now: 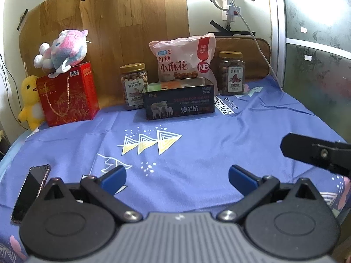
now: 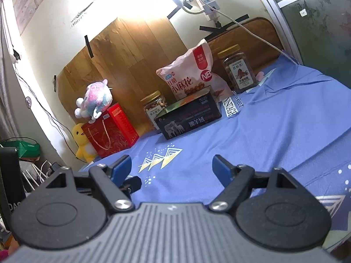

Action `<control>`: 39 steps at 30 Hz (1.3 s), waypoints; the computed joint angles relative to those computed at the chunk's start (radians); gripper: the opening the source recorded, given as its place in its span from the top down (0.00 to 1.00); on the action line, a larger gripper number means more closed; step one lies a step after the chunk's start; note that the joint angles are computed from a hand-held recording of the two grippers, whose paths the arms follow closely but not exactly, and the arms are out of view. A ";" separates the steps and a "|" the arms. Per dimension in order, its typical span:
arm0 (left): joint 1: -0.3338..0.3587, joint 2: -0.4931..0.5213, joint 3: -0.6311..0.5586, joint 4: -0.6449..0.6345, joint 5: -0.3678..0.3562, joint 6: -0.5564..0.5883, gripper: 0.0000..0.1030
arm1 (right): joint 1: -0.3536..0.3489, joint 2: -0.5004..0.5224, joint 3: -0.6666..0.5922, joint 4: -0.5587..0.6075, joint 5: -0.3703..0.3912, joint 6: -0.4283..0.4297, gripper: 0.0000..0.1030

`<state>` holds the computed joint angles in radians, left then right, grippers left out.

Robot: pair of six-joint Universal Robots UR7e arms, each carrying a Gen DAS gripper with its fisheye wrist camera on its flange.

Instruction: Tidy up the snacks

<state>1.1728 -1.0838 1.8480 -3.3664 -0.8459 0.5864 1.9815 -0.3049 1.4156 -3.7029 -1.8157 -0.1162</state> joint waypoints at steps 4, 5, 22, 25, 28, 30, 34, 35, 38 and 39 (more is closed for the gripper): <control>-0.002 0.003 0.003 -0.016 0.016 0.028 0.00 | -0.004 0.004 -0.002 -0.003 0.013 0.007 0.19; -0.002 0.003 0.004 -0.021 0.018 0.031 0.00 | -0.004 0.003 -0.002 -0.001 0.012 0.008 0.19; 0.011 -0.002 -0.004 -0.057 0.039 0.013 0.00 | 0.009 0.018 -0.026 0.027 0.009 -0.021 0.19; 0.011 0.000 -0.004 -0.058 0.040 0.016 0.00 | 0.009 0.019 -0.026 0.026 0.008 -0.021 0.19; 0.012 0.002 -0.005 -0.065 0.040 0.024 0.00 | 0.009 0.019 -0.025 0.026 0.008 -0.019 0.19; 0.011 0.003 -0.004 -0.067 0.041 0.025 0.00 | 0.009 0.019 -0.025 0.025 0.008 -0.020 0.19; 0.009 0.000 0.003 -0.068 0.041 0.022 0.00 | 0.008 0.019 -0.025 0.025 0.009 -0.020 0.19; 0.009 0.000 0.004 -0.072 0.041 0.024 0.00 | 0.007 0.018 -0.025 0.026 0.010 -0.020 0.19; 0.010 0.001 0.005 -0.077 0.041 0.029 0.00 | 0.007 0.018 -0.025 0.027 0.011 -0.020 0.19; 0.009 0.002 0.005 -0.079 0.042 0.031 0.00 | 0.007 0.018 -0.024 0.026 0.010 -0.020 0.19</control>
